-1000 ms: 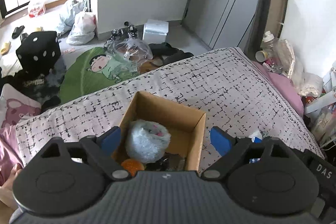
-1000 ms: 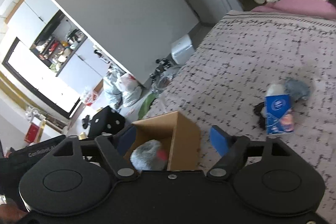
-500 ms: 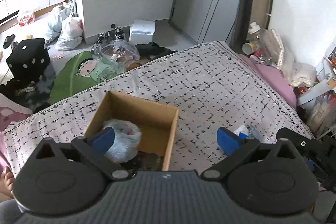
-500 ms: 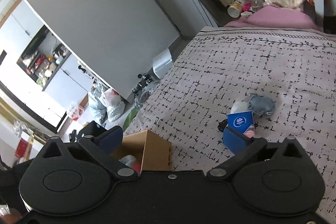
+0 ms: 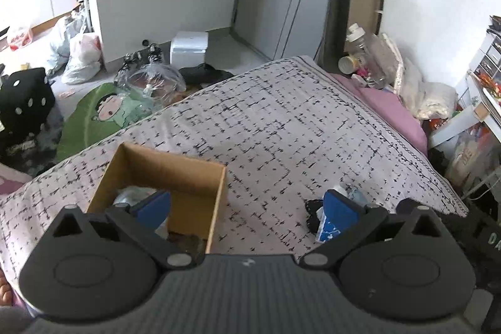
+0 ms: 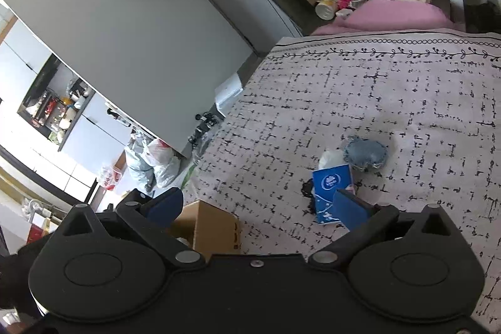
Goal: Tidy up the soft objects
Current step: 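Move both tools back to the tissue pack and black mesh bag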
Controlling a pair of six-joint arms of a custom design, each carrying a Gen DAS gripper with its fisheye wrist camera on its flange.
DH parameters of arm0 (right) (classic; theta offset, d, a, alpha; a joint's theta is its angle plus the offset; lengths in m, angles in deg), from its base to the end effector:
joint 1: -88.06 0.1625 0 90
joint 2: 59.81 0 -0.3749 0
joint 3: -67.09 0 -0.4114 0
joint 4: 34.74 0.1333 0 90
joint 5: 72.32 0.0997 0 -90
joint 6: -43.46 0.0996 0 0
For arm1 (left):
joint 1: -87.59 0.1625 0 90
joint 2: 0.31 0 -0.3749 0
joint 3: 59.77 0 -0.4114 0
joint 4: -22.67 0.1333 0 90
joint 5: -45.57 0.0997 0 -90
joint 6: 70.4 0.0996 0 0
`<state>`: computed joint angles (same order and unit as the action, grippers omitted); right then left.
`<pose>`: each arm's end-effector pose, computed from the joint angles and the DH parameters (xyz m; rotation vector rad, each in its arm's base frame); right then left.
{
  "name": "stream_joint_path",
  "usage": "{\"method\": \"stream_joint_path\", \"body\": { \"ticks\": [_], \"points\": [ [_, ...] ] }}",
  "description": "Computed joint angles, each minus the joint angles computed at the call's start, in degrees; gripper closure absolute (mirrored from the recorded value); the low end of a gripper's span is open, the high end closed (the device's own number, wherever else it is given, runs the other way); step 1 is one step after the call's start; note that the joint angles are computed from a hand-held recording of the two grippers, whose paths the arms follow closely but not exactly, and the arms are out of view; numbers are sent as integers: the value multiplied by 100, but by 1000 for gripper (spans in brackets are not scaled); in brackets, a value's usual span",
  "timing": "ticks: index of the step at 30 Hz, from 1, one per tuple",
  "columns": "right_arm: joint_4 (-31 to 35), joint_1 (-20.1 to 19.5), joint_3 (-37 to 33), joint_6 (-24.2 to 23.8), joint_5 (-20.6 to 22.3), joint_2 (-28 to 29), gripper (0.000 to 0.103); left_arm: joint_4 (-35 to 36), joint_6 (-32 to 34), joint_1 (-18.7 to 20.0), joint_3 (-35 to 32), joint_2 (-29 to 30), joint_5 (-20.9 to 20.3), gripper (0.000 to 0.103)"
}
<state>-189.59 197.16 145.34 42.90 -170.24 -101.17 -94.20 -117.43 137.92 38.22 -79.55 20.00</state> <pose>0.3567 -0.6646 0.1229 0.4596 -2.9544 0.7679 -0.1885 -0.5768 0.3701 -0.2384 2.1799 -1.0606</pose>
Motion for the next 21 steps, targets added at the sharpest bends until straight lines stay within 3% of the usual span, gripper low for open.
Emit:
{"method": "stream_joint_path", "body": {
  "ticks": [4,15,21],
  "points": [
    [-80,-16,13,-81,-34,-20,0,-304,240,36,-89,147,-135,0],
    [-126,-66,-135,-134,-676,122,0,-325,648,208,-405,598,-423,0],
    [-64,-75,-279,-115,-969,248,0,-731,1110,297,-470,804,-536,0]
  ]
}}
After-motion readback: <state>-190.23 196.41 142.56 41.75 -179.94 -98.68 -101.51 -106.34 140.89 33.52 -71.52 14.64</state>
